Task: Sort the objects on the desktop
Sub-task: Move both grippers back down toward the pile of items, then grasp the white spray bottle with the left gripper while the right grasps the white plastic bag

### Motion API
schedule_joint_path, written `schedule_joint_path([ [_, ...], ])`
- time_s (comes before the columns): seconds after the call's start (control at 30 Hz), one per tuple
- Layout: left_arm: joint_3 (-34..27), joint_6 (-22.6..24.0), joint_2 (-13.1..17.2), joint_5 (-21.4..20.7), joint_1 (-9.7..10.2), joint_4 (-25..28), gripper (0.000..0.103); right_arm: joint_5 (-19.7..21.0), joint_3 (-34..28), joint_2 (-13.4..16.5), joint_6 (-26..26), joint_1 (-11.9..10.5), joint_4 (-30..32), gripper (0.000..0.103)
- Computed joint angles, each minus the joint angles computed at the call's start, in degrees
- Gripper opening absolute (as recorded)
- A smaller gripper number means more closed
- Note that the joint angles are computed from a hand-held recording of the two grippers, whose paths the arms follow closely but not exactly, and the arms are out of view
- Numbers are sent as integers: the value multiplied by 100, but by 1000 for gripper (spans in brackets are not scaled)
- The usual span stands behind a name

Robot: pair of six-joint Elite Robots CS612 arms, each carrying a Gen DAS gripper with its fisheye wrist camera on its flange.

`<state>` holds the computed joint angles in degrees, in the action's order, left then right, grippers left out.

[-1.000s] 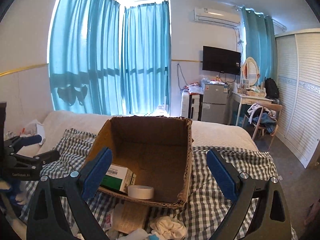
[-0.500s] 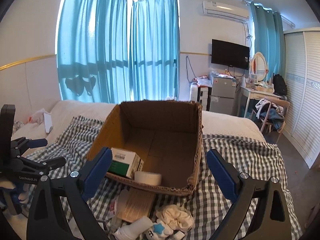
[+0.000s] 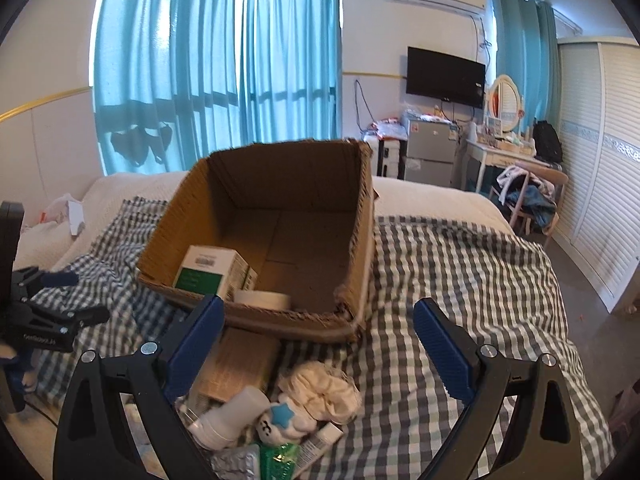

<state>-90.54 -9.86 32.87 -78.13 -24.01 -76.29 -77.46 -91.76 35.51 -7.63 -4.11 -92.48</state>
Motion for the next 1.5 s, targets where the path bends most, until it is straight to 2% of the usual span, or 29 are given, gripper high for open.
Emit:
schedule_joint_path([
  [0.17, 9, -194, 54, -189, 45, 482, 103, -36, 47, 22, -7, -7, 120, 96],
  [0.27, 94, -261, 33, -244, 41, 735, 100, -27, 92, 40, -50, -2, 213, 96],
  [0.4, 160, -226, 31, -226, 1, 1090, 93, -15, 161, 46, -53, 1, 400, 96],
  [0.53, 221, -321, 30, -332, 3, 1438, 79, 74, 213, 62, -39, -15, 598, 96],
  [0.67, 246, -417, 28, -465, 9, 1822, 75, 103, 273, 73, -63, -11, 749, 96],
  [0.93, 286, -495, 83, -709, 37, 2074, 66, -48, 427, 88, -92, 33, 1022, 95],
  [1.07, 250, -578, 148, -607, 10, 2050, 64, -191, 542, 81, -133, 59, 1189, 87],
  [1.17, 211, -520, 212, -617, -19, 2027, 48, -347, 619, 88, -155, 90, 1240, 87],
  [1.2, 211, -504, 232, -697, -13, 2034, 38, -402, 658, 86, -167, 100, 1265, 87],
  [1.27, 198, -495, 270, -826, 5, 2005, 30, -486, 696, 90, -152, 114, 1292, 86],
  [1.3, 195, -490, 283, -946, 26, 1976, 21, -509, 716, 93, -138, 115, 1289, 86],
  [1.33, 198, -513, 291, -1090, 50, 1941, 20, -498, 732, 94, -103, 109, 1288, 86],
  [1.4, 180, -598, 308, -1252, 98, 1877, 19, -439, 766, 81, -19, 90, 1340, 76],
  [1.43, 173, -627, 314, -1326, 120, 1852, 19, -433, 787, 71, 59, 76, 1390, 64],
  [1.47, 162, -664, 323, -1381, 138, 1823, 19, -506, 800, 67, 91, 78, 1421, 57],
  [1.5, 149, -676, 331, -1404, 148, 1800, 19, -538, 794, 78, 114, 72, 1426, 56],
])
